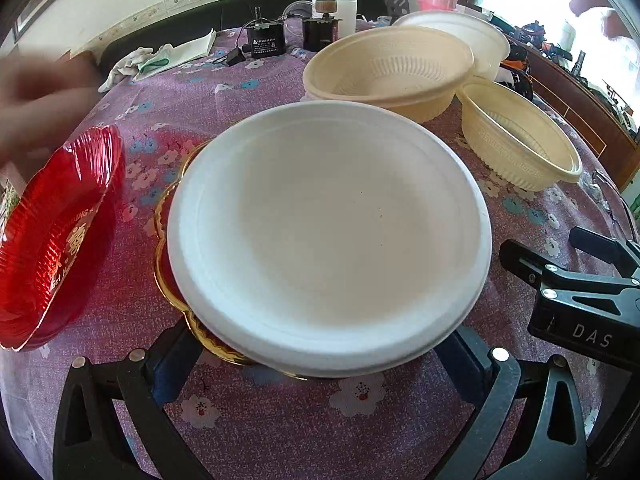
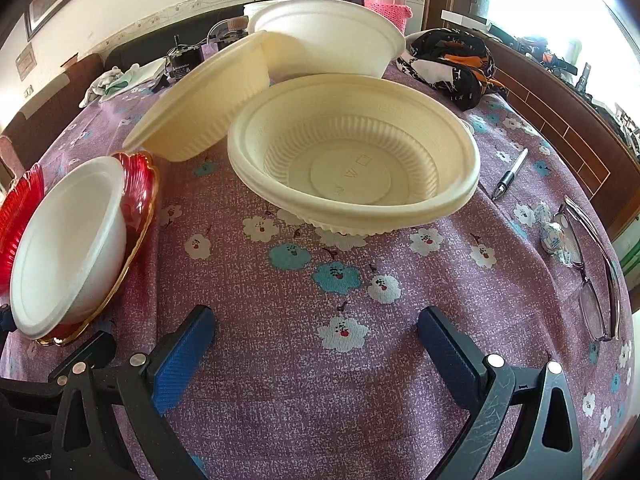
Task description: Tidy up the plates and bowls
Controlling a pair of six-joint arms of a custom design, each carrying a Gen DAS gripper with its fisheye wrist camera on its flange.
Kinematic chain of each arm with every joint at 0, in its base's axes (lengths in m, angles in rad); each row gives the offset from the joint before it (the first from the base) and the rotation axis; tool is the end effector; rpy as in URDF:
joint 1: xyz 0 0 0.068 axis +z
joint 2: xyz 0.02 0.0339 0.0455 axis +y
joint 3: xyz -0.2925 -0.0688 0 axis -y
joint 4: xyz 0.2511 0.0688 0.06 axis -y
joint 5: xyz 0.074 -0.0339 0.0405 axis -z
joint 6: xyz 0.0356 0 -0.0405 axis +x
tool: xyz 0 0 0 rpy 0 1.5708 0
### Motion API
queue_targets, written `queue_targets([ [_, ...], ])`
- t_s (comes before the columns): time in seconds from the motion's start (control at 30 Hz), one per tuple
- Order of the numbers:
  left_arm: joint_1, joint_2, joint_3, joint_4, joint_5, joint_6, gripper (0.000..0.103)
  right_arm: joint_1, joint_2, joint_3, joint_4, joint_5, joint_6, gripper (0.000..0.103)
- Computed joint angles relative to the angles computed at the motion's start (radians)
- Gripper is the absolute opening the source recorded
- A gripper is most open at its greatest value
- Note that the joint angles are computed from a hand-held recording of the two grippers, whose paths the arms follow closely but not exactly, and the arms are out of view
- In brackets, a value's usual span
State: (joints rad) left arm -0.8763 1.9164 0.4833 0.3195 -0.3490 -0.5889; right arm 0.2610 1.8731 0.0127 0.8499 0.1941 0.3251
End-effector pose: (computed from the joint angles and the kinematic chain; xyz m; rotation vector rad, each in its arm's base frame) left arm 0.1760 -0.1923 0.0518 0.2640 2.5617 -0.0632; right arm 0.1474 0.0323 0.0427 0.1532 2.5477 -0.0257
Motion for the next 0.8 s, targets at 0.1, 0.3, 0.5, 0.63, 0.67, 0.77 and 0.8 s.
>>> queue_targets([
  [0.1,0.005,0.003,0.005,-0.001,0.002,0.004,0.103,0.000,0.000,0.000,0.000,0.000,0.000,0.102],
  [0.3,0.005,0.003,0.005,0.000,0.002,0.004,0.103,0.000,-0.001,0.000,-0.001,0.000,0.000,0.102],
  [0.5,0.005,0.003,0.005,0.000,0.002,0.005,0.103,0.000,-0.003,0.000,-0.003,0.000,0.000,0.102],
  [0.63,0.003,0.005,0.012,-0.007,0.002,0.003,0.103,0.001,-0.003,0.001,-0.004,0.001,0.001,0.102],
  [0.67,0.003,0.005,0.012,-0.007,0.002,0.003,0.103,0.002,-0.004,0.001,-0.005,0.001,0.001,0.102],
  [0.77,0.003,0.005,0.013,-0.008,0.002,0.003,0.103,0.001,-0.005,0.001,-0.006,0.001,0.001,0.102],
  [0.8,0.003,0.005,0.012,-0.007,0.002,0.003,0.103,0.002,-0.005,0.001,-0.007,0.001,0.001,0.102],
])
